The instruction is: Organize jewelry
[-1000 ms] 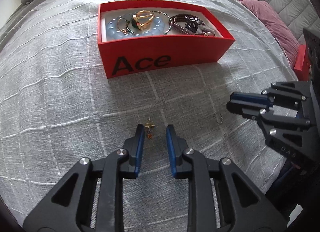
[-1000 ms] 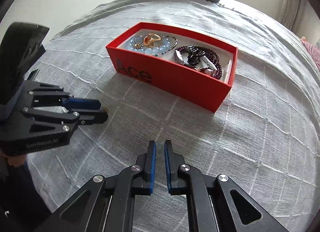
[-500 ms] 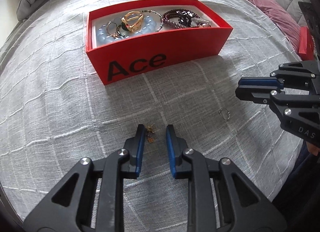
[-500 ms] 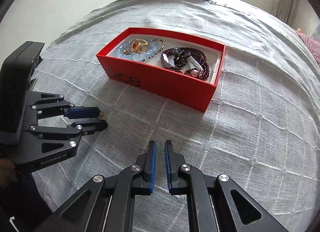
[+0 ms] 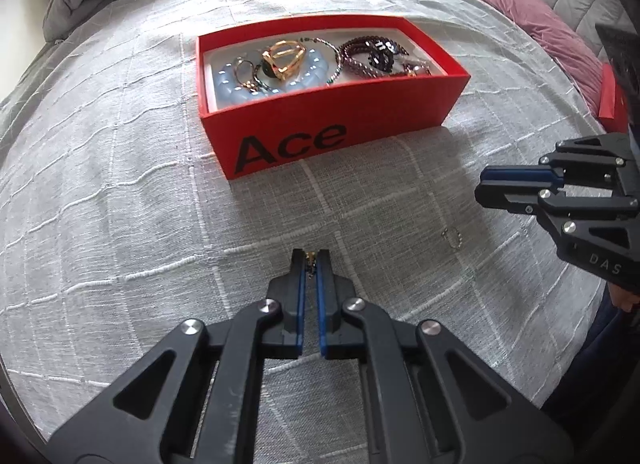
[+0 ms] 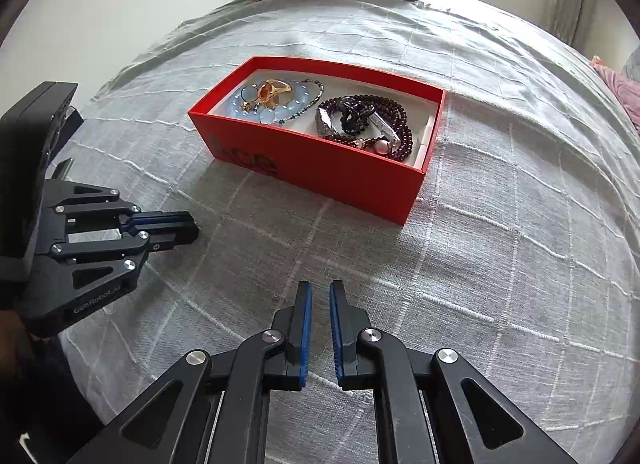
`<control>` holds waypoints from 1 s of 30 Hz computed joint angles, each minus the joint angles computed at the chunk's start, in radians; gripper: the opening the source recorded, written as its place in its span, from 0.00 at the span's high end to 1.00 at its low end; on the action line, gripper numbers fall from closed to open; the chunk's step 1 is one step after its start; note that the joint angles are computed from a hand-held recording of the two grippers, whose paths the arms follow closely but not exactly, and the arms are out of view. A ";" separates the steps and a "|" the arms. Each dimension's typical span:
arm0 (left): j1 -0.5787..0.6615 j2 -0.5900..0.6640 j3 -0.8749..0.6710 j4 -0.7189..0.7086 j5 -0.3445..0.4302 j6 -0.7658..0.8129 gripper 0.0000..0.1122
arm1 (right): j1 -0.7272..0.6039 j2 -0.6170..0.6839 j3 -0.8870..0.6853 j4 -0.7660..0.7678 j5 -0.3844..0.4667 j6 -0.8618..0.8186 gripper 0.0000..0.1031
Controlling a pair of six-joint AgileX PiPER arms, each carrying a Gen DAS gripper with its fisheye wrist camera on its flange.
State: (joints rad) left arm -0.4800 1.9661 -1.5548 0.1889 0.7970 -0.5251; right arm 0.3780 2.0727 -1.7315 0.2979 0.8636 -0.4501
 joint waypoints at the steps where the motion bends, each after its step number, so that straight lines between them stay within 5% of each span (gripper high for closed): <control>1: 0.012 -0.016 0.017 -0.015 -0.018 0.002 0.95 | -0.002 0.000 -0.001 0.002 0.001 -0.003 0.91; 9: 0.068 -0.087 0.093 -0.039 -0.086 -0.026 0.95 | 0.012 -0.003 0.020 0.018 0.010 -0.073 0.90; 17: 0.059 -0.097 0.104 -0.033 -0.090 -0.032 0.95 | 0.056 0.011 0.054 -0.004 -0.010 -0.114 0.70; 22: 0.061 -0.112 0.117 -0.038 -0.097 -0.025 0.95 | 0.087 0.008 0.098 -0.045 -0.082 -0.096 0.71; 25: 0.061 -0.111 0.115 -0.039 -0.093 -0.025 0.95 | 0.093 0.004 0.107 -0.053 -0.093 -0.092 0.86; 30: 0.058 -0.119 0.120 -0.042 -0.098 -0.020 0.95 | 0.100 -0.005 0.122 -0.077 -0.116 -0.070 0.86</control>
State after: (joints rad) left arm -0.4217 1.8469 -1.4346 0.1474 0.6989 -0.5454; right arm 0.4780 2.0679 -1.6098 0.2208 0.7481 -0.5201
